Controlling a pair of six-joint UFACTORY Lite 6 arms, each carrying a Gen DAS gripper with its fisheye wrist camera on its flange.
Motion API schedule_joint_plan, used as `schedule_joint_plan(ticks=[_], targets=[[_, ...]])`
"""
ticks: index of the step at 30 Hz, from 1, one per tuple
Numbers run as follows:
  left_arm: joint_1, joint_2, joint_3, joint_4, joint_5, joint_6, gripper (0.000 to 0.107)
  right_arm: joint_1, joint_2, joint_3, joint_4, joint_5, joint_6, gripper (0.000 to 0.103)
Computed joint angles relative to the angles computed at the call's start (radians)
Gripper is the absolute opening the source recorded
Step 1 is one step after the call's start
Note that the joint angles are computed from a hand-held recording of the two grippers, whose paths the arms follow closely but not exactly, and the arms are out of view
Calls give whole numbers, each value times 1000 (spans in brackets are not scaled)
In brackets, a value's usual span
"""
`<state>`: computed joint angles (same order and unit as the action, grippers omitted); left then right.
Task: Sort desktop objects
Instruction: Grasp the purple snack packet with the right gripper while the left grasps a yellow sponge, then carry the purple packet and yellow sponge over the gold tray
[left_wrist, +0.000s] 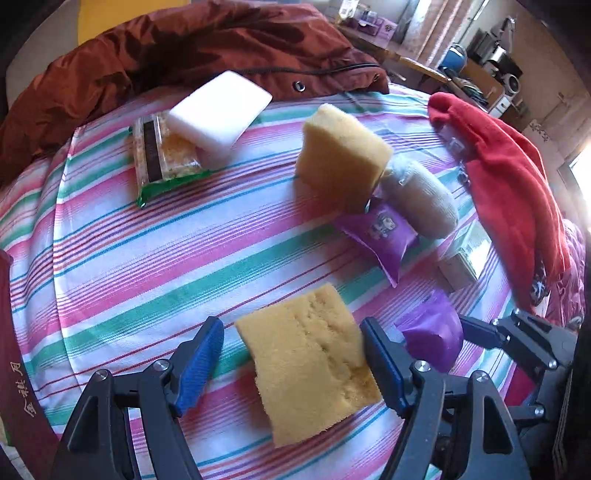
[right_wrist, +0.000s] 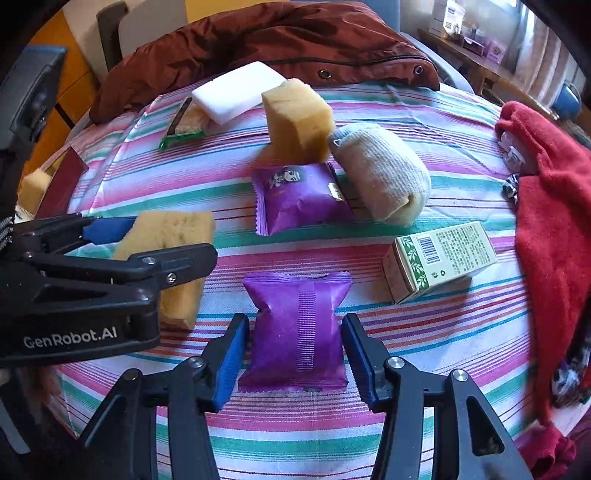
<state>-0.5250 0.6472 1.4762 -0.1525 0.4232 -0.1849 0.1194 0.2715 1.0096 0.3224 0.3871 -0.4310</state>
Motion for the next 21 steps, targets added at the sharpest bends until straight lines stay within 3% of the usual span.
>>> schedule_joint_plan(ticks=[5, 9, 12, 21], targets=[[-5, -40, -75, 20, -53, 8, 80, 30, 6, 0, -97, -29, 82, 50], [-35, -30, -54, 169, -27, -123, 81, 33, -1, -6, -112, -39, 87, 45], [-29, -46, -74, 157, -36, -132, 79, 28, -7, -11, -115, -43, 82, 45], [-27, -168, -232, 208, -106, -185, 59, 58, -36, -36, -62, -85, 24, 43]])
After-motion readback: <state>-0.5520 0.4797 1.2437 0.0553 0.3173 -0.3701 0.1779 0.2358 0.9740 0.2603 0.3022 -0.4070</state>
